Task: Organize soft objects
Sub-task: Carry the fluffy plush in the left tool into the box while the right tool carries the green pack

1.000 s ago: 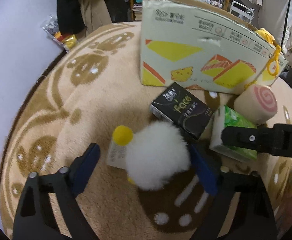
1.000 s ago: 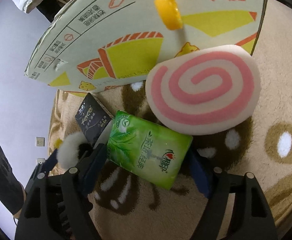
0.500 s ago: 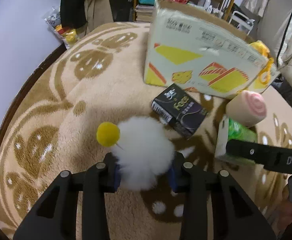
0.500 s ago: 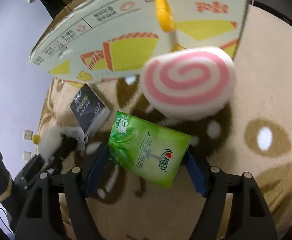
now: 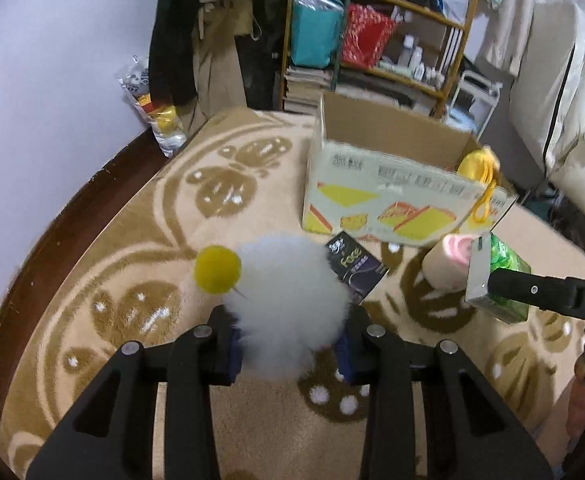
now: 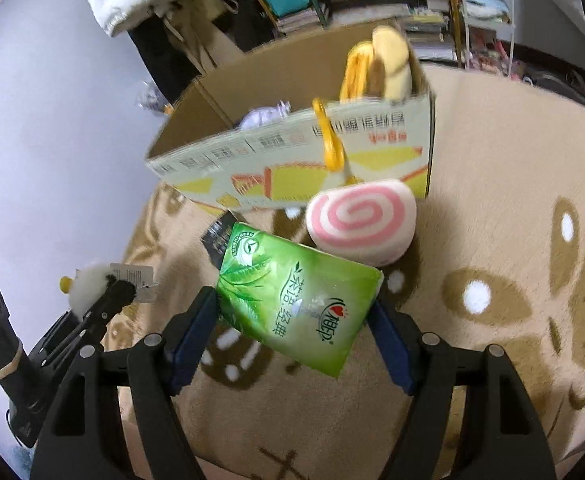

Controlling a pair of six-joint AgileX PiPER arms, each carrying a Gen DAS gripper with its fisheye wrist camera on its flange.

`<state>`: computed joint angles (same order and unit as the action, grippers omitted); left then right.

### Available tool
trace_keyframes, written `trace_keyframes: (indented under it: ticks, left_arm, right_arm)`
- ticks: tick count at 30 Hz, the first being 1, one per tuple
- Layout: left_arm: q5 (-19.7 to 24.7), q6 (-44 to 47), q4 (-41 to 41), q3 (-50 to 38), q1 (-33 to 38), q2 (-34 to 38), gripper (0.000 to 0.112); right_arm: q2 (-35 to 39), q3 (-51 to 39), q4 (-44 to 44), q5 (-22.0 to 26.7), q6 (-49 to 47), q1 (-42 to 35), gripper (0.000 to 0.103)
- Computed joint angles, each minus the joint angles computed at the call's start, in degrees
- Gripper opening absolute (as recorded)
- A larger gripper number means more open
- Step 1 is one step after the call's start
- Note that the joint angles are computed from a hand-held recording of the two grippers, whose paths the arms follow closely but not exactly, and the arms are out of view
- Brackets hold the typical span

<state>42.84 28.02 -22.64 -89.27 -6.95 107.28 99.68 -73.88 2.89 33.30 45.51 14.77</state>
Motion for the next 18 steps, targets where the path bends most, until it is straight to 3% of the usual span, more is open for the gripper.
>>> trace_keyframes:
  ticks: [10,18]
  left_arm:
    - [-0.5,-4.0,4.7,-4.4,0.3,-3.7,0.034]
    - [2.0,-4.9,4.7,-17.5,-1.9,1.7,0.034]
  right_arm:
    - [-2.9,-7.2,-3.2,3.6,-4.1,-2.1,0.079]
    - [1.3,-19.9,-8.7,9.9,-4.8,-3.1,0.079]
